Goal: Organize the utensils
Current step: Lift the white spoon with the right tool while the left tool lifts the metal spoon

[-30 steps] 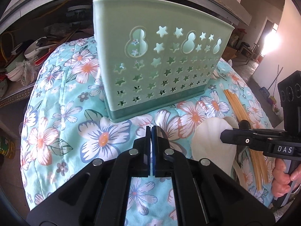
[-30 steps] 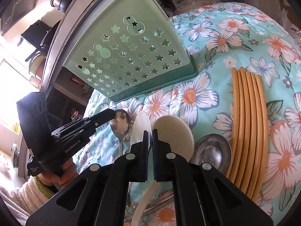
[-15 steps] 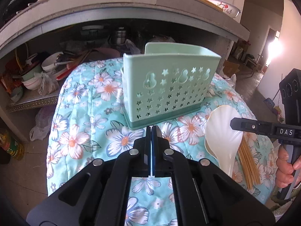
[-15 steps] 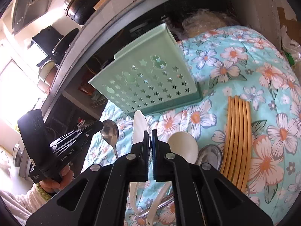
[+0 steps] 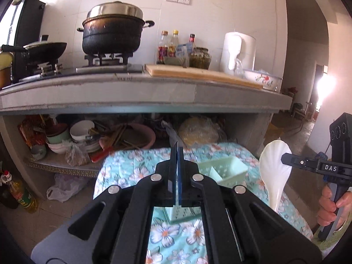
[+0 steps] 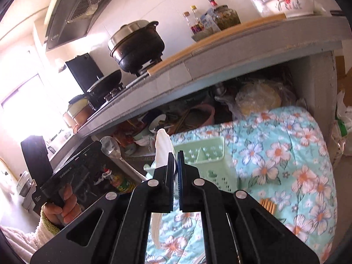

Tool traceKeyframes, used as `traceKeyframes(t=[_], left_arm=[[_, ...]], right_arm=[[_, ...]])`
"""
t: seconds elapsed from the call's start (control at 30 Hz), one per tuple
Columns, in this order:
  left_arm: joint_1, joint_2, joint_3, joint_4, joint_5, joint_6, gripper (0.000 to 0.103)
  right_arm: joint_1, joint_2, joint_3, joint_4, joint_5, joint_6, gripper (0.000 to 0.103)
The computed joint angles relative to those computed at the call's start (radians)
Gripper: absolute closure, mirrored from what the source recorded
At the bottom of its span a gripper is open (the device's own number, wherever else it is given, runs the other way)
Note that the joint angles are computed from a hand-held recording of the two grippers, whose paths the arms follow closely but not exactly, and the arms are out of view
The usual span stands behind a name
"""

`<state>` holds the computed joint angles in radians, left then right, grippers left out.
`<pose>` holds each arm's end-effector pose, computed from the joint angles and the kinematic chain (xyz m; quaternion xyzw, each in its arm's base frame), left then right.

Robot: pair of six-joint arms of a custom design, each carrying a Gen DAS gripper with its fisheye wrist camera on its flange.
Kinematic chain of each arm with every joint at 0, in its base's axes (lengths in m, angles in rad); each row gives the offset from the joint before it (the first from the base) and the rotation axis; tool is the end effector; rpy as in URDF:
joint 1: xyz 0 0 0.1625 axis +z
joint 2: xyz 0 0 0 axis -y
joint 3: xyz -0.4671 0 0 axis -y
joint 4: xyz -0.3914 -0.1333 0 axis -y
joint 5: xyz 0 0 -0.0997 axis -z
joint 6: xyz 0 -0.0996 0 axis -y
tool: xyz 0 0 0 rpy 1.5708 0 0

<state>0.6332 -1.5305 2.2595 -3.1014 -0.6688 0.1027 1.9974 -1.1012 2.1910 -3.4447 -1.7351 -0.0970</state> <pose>-0.2171 -0.4216 0.3972 0.2643 0.8036 -0.4837 0.2245 0.3268 -0.4363 0.2329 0.2081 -0.8977 0.3881 0.0123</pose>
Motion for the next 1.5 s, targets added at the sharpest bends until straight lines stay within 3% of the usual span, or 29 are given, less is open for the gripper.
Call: traceKeyframes(t=[0.3, 0.47, 0.8, 0.93, 1.03, 1.1, 1.2, 1.3, 1.5], left_arm=[[0.050, 0.199, -0.164, -0.323, 0.037, 0.291, 0.103], [0.120, 0.259, -0.210, -0.342, -0.022, 0.274, 0.103], [0.178, 0.260, -0.222, -0.292, -0.076, 0.220, 0.103], [0.226, 0.235, -0.229, -0.183, -0.096, 0.120, 0.103], [0.295, 0.230, -0.268, -0.056, -0.152, 0.023, 0.101], [0.359, 0.242, -0.323, 0.073, -0.212, -0.058, 0.090], [0.455, 0.292, -0.426, 0.259, -0.306, -0.141, 0.084], [0.526, 0.370, -0.540, 0.395, -0.341, -0.169, 0.078], [0.599, 0.493, -0.705, 0.531, -0.378, -0.128, 0.063]], right_arm=[[0.042, 0.054, -0.194, -0.065, -0.049, -0.132, 0.100], [0.037, 0.127, -0.278, -0.093, -0.095, -0.214, 0.100], [-0.007, 0.161, -0.303, -0.081, -0.084, -0.220, 0.100], [-0.031, 0.144, -0.276, -0.060, -0.045, -0.173, 0.100], [-0.052, 0.120, -0.246, -0.052, 0.005, -0.134, 0.100], [-0.071, 0.095, -0.220, -0.047, 0.054, -0.100, 0.100], [-0.097, 0.062, -0.189, -0.038, 0.117, -0.060, 0.100], [-0.116, 0.043, -0.171, -0.018, 0.152, -0.042, 0.100], [-0.158, 0.027, -0.154, 0.017, 0.211, -0.011, 0.100]])
